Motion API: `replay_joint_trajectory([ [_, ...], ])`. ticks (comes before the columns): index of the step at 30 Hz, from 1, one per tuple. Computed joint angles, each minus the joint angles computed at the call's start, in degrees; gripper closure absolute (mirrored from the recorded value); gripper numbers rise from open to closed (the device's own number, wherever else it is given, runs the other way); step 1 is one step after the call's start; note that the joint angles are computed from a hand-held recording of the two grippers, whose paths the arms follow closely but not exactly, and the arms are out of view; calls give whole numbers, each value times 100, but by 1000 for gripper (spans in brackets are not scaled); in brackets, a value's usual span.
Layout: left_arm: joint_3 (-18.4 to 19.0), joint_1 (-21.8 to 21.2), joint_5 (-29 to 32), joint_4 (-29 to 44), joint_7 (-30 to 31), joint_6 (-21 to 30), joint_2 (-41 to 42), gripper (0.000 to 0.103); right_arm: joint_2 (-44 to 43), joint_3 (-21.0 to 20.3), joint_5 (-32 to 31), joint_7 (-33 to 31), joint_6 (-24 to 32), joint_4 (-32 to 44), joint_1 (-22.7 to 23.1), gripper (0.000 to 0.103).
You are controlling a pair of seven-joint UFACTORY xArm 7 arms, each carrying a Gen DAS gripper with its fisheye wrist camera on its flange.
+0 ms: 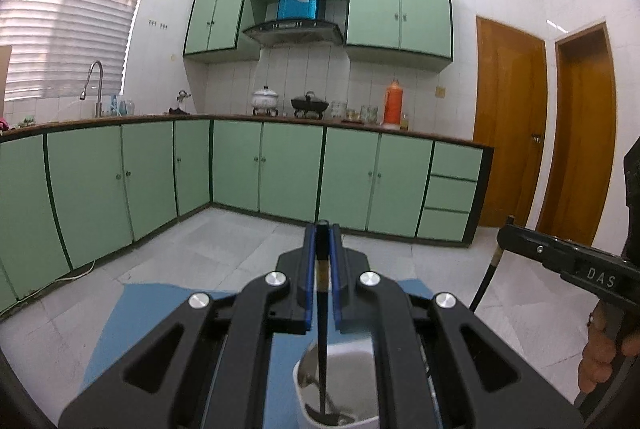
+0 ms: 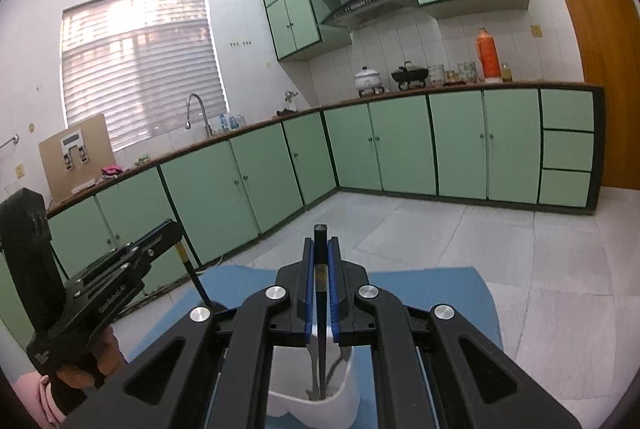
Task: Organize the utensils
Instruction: 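Open both grippers to drop the black chopsticks into the holder, then move both grippers back down toward the remaining chopsticks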
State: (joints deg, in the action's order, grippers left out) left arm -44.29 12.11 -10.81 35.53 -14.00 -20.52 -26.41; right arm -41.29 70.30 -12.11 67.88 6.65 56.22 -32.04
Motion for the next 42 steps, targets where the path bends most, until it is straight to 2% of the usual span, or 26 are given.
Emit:
replay_joint_trajectory([
  [4,-21,22,-26,-144,45,-69,-36,97,-146,-35,70,168,-145,-229,59,96],
  [6,360,-349,65,-215,24,-19,-18,96,-129,-121,76,201,-198,-312,147,96],
  [9,525,-521,72,-316,36,-22,-109,92,-180,-245,56,258,-174,-434,291,96],
  [13,694,-695,64,-414,-6,-16,-211,68,-191,-352,-7,304,-94,-480,424,93],
  [15,785,-784,69,-497,-39,-74,-290,59,-276,-434,-37,337,-35,-540,528,83],
  [16,843,-837,65,-543,-58,-95,-343,56,-336,-456,-42,376,11,-550,561,73],
  [18,986,-970,84,-612,-93,-82,-427,55,-483,-540,-46,462,52,-620,656,69],
  [28,1302,-1303,157,-1196,-455,-35,-1239,37,-983,-887,-143,663,228,-943,1196,64],
  [32,1445,-1529,316,-1629,-679,307,-2002,20,-1337,-897,-172,753,615,-1017,1535,49],
  [35,1584,-1909,433,-2116,-930,697,-2760,14,-1707,-798,-174,871,1027,-1087,1846,42],
  [37,1620,-2204,486,-2471,-1138,1030,-3308,11,-1890,-685,-156,943,1370,-1102,2048,29],
  [38,1600,-2337,505,-2651,-1261,1200,-3593,10,-1984,-607,-141,992,1559,-1094,2134,23],
  [42,1404,-2875,639,-3249,-1749,2052,-4706,7,-2246,-224,2,1184,2310,-1004,2459,13],
])
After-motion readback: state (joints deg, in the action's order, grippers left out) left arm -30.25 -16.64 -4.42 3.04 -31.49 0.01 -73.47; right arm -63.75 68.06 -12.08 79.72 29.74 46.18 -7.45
